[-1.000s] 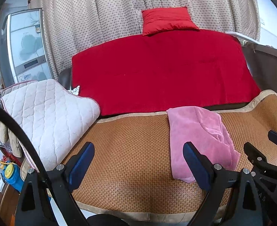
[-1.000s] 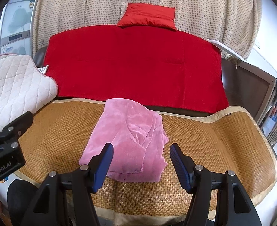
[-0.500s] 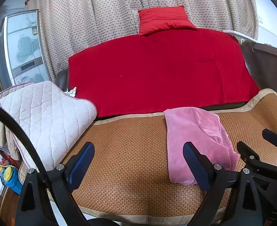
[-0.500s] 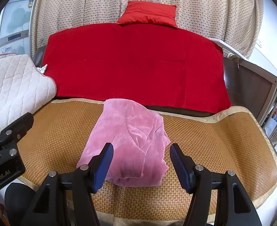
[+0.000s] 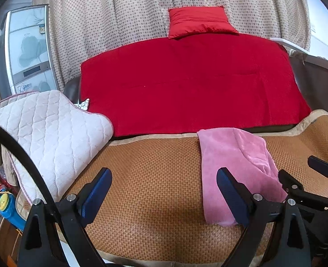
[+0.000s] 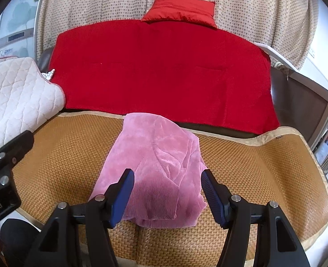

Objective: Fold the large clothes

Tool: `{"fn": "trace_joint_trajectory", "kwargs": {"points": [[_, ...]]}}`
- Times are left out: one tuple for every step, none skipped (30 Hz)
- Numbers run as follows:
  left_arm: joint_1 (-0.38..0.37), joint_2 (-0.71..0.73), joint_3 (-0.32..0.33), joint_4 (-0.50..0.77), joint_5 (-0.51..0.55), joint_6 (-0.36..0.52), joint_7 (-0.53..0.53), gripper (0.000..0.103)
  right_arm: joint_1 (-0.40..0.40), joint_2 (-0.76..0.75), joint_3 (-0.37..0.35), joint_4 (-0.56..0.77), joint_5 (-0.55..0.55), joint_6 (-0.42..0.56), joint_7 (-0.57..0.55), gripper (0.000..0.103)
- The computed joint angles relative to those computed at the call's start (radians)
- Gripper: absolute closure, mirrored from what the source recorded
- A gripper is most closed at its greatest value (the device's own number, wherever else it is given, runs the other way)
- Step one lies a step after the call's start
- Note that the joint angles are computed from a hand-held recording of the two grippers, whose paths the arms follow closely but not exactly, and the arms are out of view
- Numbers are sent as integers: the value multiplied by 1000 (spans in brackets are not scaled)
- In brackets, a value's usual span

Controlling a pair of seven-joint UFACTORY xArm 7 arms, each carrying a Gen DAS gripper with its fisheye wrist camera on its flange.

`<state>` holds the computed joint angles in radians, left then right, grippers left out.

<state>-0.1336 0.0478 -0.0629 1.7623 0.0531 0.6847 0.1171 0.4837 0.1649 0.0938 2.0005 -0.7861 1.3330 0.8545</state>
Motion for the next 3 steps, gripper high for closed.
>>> {"fn": "trace_joint_trajectory", "kwargs": {"points": [[0, 13, 1, 11, 7, 4, -6, 8, -3, 2, -2, -1, 0, -2, 0, 36], [-1, 35, 1, 37, 12, 22, -5, 8, -8, 6, -6, 0, 4, -4, -2, 36], [0, 67, 2, 78, 2, 54, 7, 8, -13, 11, -9, 4, 9, -4, -7, 36]]}}
